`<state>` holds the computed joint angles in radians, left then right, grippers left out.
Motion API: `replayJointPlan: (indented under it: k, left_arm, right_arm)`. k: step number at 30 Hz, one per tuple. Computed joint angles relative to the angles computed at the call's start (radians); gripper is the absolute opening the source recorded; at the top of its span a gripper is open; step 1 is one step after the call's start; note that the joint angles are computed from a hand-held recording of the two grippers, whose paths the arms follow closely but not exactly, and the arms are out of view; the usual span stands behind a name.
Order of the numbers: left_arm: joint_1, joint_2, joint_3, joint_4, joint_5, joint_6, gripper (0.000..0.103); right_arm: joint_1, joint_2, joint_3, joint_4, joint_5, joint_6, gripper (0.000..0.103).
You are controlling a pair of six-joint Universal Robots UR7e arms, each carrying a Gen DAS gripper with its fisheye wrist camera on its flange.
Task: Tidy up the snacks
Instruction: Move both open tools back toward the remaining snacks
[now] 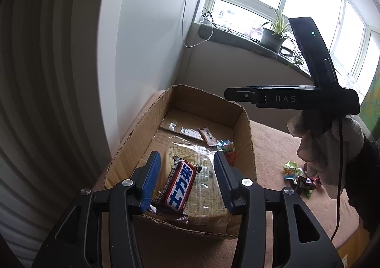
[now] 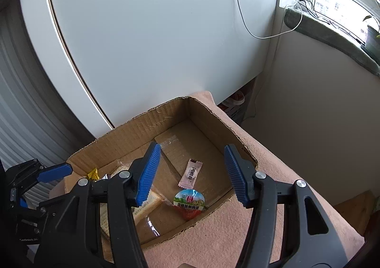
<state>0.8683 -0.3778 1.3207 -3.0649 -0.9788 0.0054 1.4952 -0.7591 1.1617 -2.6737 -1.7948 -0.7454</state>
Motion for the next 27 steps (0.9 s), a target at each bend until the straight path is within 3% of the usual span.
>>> replayJointPlan:
  k: [13,21,27]
  left_arm:
    - [-0.06,-0.024,0.086,-0.074,-0.037,0.005,0.045]
    - [-0.094,0.016,0.064,-0.039,-0.096,-0.003,0.045]
    - [-0.109,0.058,0.021,0.0,-0.146,-0.008,0.045]
  right_arm:
    - [-0.044,-0.273,0.327,-0.164,0.071,-0.019,0.059]
    - [-0.14,-0.461,0.527,-0.278,0.097,-0.004,0.059]
    - [-0.229,-0.546,0.62,-0.336,0.086,-0.005,0.059]
